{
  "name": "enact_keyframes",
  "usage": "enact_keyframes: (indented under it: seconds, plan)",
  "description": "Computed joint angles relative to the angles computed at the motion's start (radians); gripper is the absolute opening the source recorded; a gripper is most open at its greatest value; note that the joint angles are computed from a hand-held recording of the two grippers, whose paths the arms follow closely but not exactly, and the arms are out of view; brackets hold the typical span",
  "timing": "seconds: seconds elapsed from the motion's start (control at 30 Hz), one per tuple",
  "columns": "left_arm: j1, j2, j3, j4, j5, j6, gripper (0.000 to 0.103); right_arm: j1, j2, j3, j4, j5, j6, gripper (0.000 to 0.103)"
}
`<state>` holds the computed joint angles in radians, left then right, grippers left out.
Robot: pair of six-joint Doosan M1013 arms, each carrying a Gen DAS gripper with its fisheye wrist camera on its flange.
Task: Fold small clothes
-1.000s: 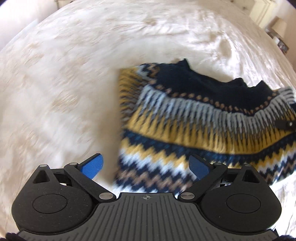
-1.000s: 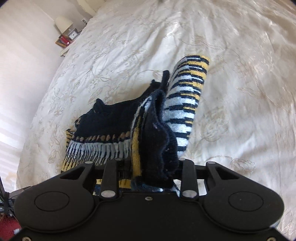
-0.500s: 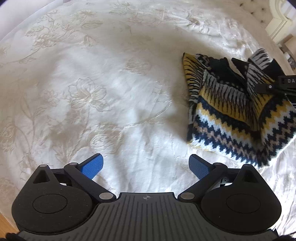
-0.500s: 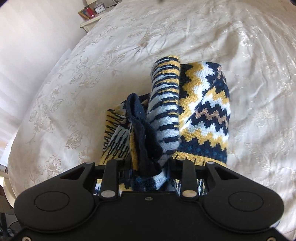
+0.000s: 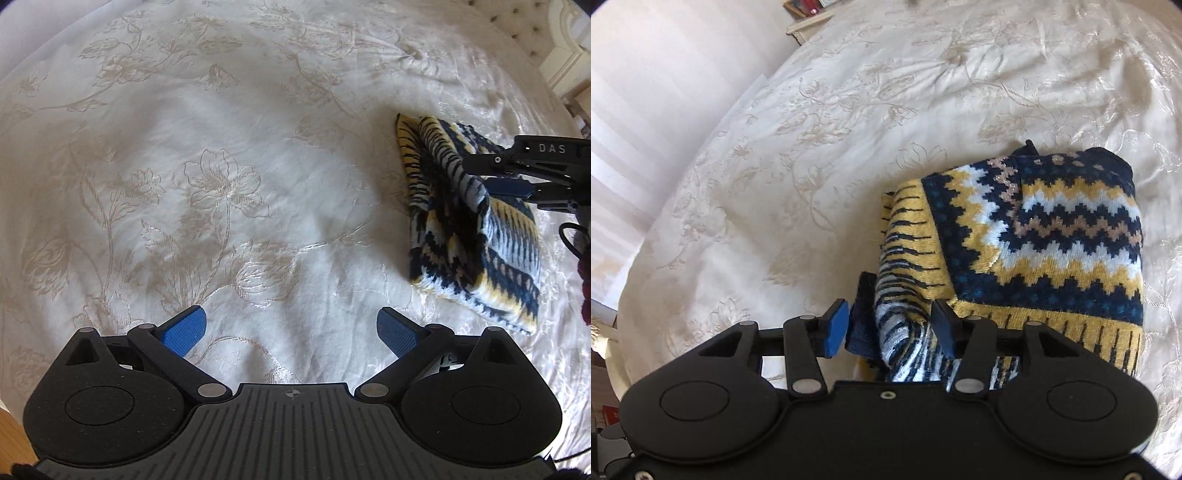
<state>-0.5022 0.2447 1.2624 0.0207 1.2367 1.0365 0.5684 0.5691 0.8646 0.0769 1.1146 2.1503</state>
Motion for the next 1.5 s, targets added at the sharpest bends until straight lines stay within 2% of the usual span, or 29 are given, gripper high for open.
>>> enact_keyframes:
  seconds: [0.1, 0.2, 0.43, 0.6, 0.63, 0.7, 0.83, 0.87, 0.97, 1.03, 1.13, 1.17, 1.2, 1.27, 1.4, 1.5]
  plan:
    - [-0.006, 0.012, -0.022, 0.002, -0.009, 0.019, 0.1, -0.003, -0.05, 0.072, -0.007, -0.068, 0.015, 0.066]
    - [-0.015, 0.03, -0.054, -0.002, -0.028, 0.041, 0.1, -0.01, -0.106, 0.151, -0.036, -0.114, 0.067, 0.068]
    - [-0.044, 0.095, -0.154, -0.058, -0.066, 0.105, 0.1, -0.023, -0.209, 0.298, -0.111, -0.111, 0.176, 0.07]
    - [-0.07, 0.148, -0.219, -0.081, -0.093, 0.133, 0.1, -0.027, -0.252, 0.366, -0.118, -0.116, 0.217, 0.072]
    - [-0.075, 0.157, -0.226, -0.086, -0.105, 0.142, 0.096, -0.03, -0.261, 0.381, -0.112, -0.124, 0.224, 0.073]
    - [-0.082, 0.176, -0.244, -0.102, -0.1, 0.158, 0.079, -0.033, -0.274, 0.406, -0.102, -0.138, 0.235, 0.073]
    - [-0.096, 0.206, -0.257, -0.104, -0.083, 0.183, 0.075, -0.037, -0.287, 0.429, -0.083, -0.149, 0.226, 0.073]
    - [-0.098, 0.21, -0.257, -0.099, -0.08, 0.184, 0.07, -0.037, -0.289, 0.432, -0.079, -0.15, 0.219, 0.073]
    - [-0.098, 0.221, -0.258, -0.098, -0.071, 0.186, 0.064, -0.04, -0.294, 0.44, -0.066, -0.154, 0.202, 0.073]
    - [-0.097, 0.225, -0.256, -0.093, -0.075, 0.175, 0.054, -0.042, -0.297, 0.445, -0.058, -0.156, 0.194, 0.073]
    - [-0.099, 0.221, -0.245, -0.075, -0.102, 0.149, 0.033, -0.045, -0.301, 0.453, -0.046, -0.159, 0.181, 0.073]
    - [-0.097, 0.218, -0.241, -0.078, -0.116, 0.144, 0.015, -0.046, -0.302, 0.454, -0.042, -0.159, 0.177, 0.073]
    - [-0.096, 0.213, -0.234, -0.083, -0.133, 0.142, 0.009, -0.048, -0.302, 0.456, -0.037, -0.159, 0.173, 0.073]
    - [-0.098, 0.195, -0.213, -0.064, -0.179, 0.132, 0.009, -0.05, -0.302, 0.457, -0.028, -0.158, 0.164, 0.073]
    - [-0.096, 0.176, -0.18, -0.037, -0.189, 0.105, 0.009, -0.055, -0.299, 0.456, -0.013, -0.154, 0.143, 0.073]
    - [-0.079, 0.162, -0.142, -0.053, -0.19, 0.008, 0.009, -0.06, -0.296, 0.453, -0.001, -0.15, 0.124, 0.073]
